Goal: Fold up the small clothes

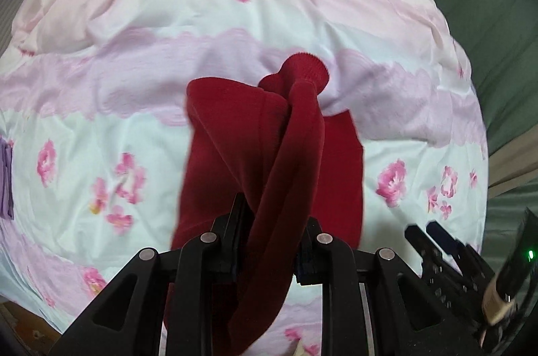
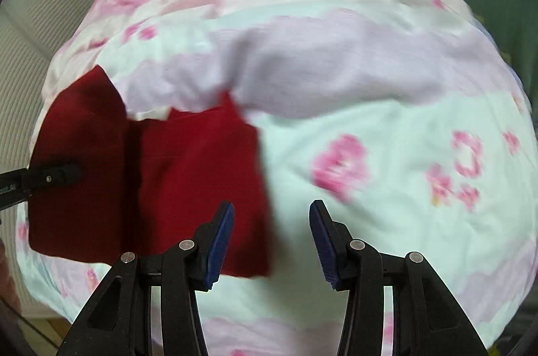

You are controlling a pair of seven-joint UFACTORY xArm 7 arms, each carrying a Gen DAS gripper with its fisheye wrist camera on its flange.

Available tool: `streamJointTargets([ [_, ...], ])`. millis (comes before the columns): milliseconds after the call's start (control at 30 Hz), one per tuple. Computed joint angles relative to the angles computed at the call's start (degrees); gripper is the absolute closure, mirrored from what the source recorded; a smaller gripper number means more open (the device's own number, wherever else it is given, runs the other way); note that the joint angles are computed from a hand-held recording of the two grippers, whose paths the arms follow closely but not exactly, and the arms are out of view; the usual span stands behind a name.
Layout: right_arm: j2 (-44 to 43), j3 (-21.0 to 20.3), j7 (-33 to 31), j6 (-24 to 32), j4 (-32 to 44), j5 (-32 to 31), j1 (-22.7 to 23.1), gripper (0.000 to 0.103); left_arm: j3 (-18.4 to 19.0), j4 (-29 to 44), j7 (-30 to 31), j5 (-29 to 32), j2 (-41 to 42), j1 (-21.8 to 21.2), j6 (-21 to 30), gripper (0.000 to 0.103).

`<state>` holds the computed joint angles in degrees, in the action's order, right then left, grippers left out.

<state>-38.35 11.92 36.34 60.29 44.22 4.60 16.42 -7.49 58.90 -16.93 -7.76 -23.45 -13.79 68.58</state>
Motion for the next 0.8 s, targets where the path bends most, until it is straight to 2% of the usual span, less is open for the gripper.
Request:
streamJointTargets([
  [100,-4.0,-1.1,0.3,1.7,-3.3,0.3,-0.5,0.056,-3.3,1.2,-3.8,1.4,3.2,-1.3,-1.6,0.080],
  [167,-8.6,-2.1,-0.1,3.6,-7.0,1.0,-0.3,0.056,-4.1,1.9,-4.8,2.0,4.7,-2.5,-2.1,0.080],
  [233,-9.6,-3.1,-1.5,3.1,-9.2,1.2,-0.8,0.056,-5.0,2.3,-5.8,3.1,6.3,-3.7,-2.7,0.080],
  [367,-11.6,-3.9,-2.6,3.7,-11.2,2.3,-1.4,0.056,-4.0,0.1,-5.2,0.7,7.2,-5.5,-5.4,0.077],
  [467,-11.4,-4.2,-3.5,3.3,-11.8,2.7,-1.9,0.056,-0.1,-3.4,0.6,-9.8,6.7,-6.7,-8.2,0.069],
  [533,-11.0,-4.3,-4.0,2.9,-12.0,3.1,-2.1,0.056,3.3,-5.4,4.8,-19.6,6.5,-6.7,-8.6,0.064],
  [600,-10.9,-4.5,-4.4,2.5,-12.2,3.9,-1.9,0.056,5.1,-6.7,6.9,-26.3,6.1,-5.9,-8.9,0.049],
  [633,-10.8,-4.5,-4.5,2.3,-12.1,4.2,-1.9,0.056,6.2,-7.2,8.4,-30.3,6.1,-5.5,-8.5,0.044],
  [667,-10.7,-4.5,-4.5,2.2,-12.1,4.5,-1.9,0.056,6.8,-6.9,9.2,-32.5,6.3,-5.0,-7.6,0.041],
  [800,-10.0,-4.7,-4.2,2.1,-11.4,6.6,-1.3,0.056,6.4,-4.2,10.3,-33.1,6.6,-2.8,-3.6,0.038],
])
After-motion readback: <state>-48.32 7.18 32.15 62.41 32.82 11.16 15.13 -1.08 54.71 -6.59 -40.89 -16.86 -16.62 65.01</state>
